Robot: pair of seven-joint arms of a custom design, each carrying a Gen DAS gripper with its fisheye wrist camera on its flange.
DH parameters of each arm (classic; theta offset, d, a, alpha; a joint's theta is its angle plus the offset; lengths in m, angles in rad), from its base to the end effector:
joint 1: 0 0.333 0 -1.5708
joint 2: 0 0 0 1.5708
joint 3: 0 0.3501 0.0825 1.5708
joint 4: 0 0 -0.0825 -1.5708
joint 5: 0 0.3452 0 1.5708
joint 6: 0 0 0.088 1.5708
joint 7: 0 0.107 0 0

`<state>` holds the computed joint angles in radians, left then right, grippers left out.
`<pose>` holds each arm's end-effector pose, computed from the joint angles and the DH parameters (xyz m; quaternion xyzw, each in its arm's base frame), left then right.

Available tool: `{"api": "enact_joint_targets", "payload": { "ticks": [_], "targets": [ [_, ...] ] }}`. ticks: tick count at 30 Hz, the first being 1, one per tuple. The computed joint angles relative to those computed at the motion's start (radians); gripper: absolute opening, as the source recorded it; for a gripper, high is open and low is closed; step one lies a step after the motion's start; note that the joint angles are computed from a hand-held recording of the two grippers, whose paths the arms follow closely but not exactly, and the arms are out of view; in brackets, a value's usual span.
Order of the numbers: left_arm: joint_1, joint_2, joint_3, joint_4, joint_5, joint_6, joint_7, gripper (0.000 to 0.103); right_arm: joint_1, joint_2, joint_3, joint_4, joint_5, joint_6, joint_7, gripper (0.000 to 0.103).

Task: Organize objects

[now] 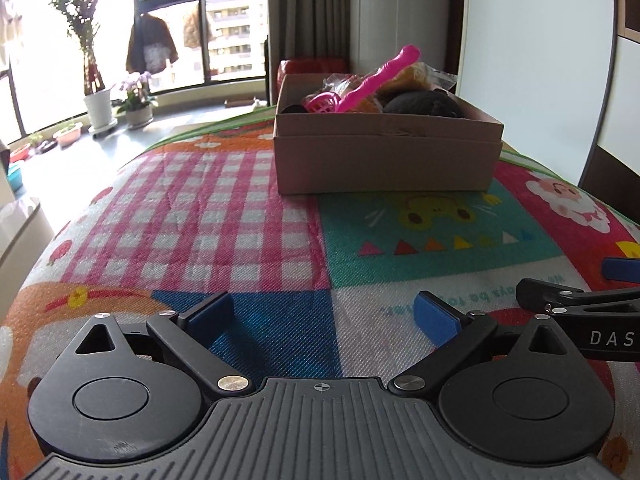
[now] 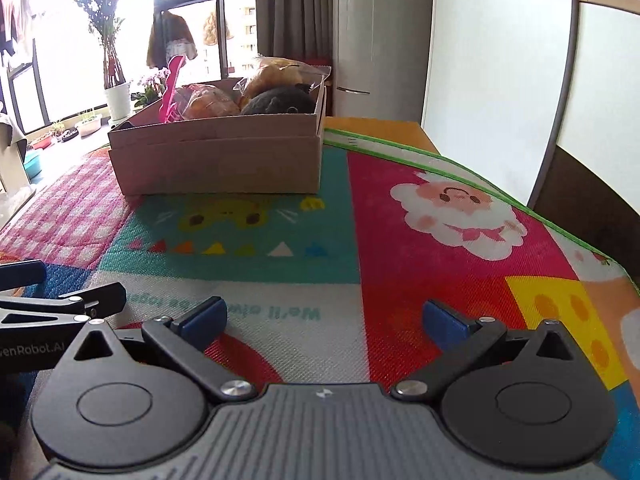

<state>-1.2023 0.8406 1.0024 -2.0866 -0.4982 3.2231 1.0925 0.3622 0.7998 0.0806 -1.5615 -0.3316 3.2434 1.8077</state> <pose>0.5931 -0.1762 0.3249 -0.7455 0.5060 -0.2388 0.3620 0.6674 0.3321 0.3297 -0.7777 0.4613 -0.2145 0.3693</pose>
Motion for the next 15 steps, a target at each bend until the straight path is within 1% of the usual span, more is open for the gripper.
{"api": "enact_joint_targets", "payload": {
  "ticks": [15],
  "targets": [
    [0.002, -0.004, -0.005, -0.001, -0.009, 0.005, 0.006, 0.101, 0.002, 0.000, -0.002, 0.000, 0.002, 0.001, -0.002, 0.103]
  ]
}}
